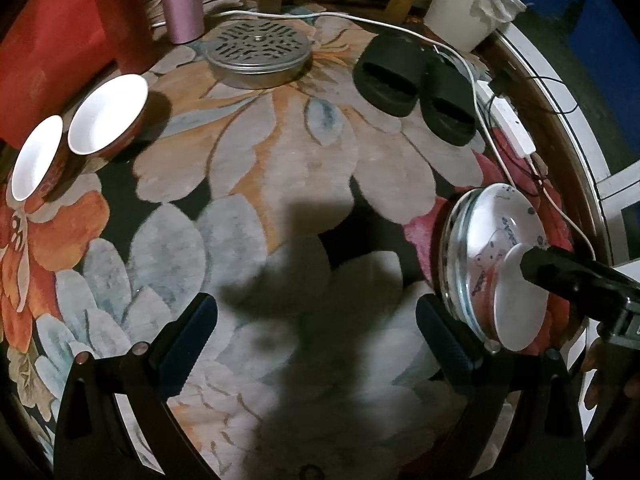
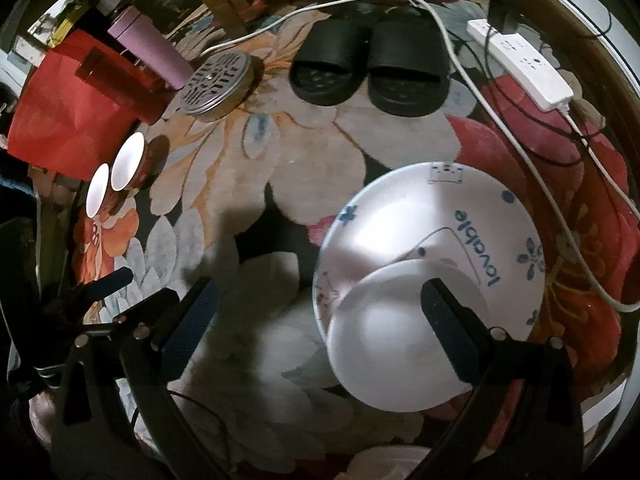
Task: Organize plates and bowls
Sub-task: 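Withdraw the right tool from the stack toward the remaining bowls, then grip the rim of another white bowl with the right tool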
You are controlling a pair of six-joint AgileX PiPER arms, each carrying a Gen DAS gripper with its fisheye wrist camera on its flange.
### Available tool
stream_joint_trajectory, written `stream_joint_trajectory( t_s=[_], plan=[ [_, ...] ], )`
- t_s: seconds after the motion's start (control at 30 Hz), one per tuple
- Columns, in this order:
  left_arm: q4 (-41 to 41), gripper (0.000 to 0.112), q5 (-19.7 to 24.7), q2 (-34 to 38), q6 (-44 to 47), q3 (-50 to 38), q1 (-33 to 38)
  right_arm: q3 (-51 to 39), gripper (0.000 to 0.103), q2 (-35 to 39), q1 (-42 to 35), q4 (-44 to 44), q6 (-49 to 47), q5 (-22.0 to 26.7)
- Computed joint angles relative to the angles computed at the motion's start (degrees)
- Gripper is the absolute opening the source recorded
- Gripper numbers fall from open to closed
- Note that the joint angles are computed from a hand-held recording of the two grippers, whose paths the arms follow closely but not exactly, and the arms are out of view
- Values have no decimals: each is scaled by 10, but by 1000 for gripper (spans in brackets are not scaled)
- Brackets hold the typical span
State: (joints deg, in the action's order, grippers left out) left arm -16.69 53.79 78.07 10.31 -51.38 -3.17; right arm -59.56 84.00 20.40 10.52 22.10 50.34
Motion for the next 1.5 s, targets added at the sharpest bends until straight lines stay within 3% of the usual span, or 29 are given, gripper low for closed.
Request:
stream_joint_trajectory(
  t_s=[1.1,1.3,1.5],
  plan=[
    [-18,100,7,51,191,-2,300,-179,102,185,154,20,6,4],
    [-23,100,12,81,215,-27,363,-260,102,251,175,27,3,16],
    [-27,100,23,135,218,-91,437,-398,103,344,191,41,-3,51]
  ],
)
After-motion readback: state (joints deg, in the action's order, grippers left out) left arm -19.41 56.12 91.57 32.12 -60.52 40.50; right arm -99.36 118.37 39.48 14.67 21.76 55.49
